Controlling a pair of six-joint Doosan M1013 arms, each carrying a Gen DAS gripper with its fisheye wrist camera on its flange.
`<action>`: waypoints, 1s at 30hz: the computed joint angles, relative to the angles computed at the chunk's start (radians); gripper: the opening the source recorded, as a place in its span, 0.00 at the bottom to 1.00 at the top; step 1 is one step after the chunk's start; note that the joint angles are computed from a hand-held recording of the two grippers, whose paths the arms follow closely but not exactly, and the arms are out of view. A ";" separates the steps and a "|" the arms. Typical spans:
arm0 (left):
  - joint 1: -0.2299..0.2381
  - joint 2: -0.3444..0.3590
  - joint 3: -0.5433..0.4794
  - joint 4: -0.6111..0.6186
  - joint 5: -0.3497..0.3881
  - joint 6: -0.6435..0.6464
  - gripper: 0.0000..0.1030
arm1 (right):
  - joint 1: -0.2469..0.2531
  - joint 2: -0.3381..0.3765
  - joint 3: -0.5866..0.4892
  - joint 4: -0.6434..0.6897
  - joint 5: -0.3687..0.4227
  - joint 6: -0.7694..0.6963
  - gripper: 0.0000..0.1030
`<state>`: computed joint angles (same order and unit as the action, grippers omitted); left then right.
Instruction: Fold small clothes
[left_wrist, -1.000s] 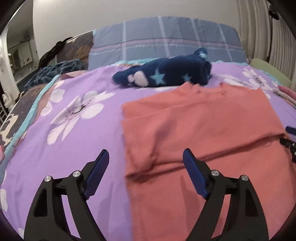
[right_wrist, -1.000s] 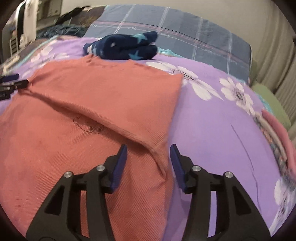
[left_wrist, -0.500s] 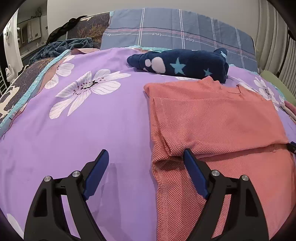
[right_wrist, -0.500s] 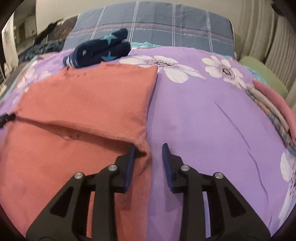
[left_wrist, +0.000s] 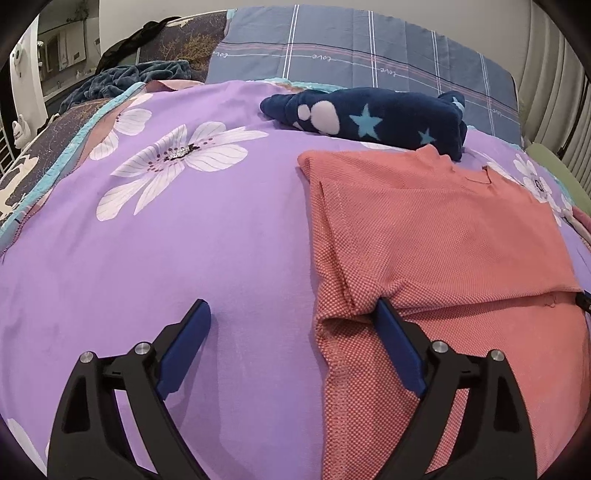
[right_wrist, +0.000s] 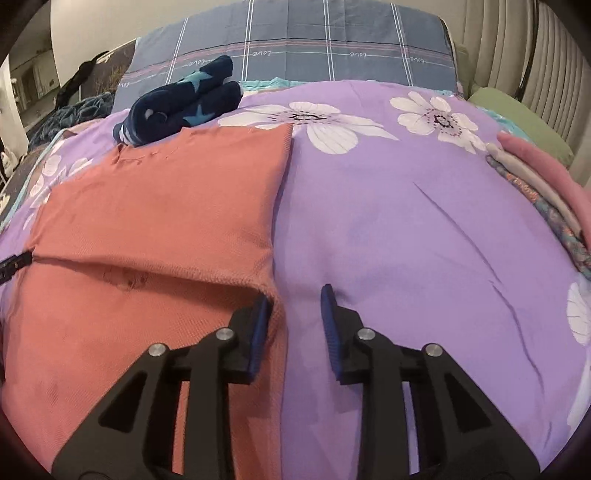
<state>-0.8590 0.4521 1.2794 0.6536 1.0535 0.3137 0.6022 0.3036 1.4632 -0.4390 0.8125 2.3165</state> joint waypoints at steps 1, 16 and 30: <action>-0.004 -0.002 -0.001 0.014 0.012 -0.013 0.87 | 0.001 -0.004 0.002 0.007 0.002 -0.010 0.31; -0.013 0.053 -0.078 -0.089 -0.106 0.229 0.59 | -0.010 0.052 -0.043 0.206 -0.112 -0.170 0.19; -0.086 -0.078 0.094 0.013 -0.116 0.152 0.79 | -0.001 -0.142 0.175 0.130 -0.265 -0.054 0.37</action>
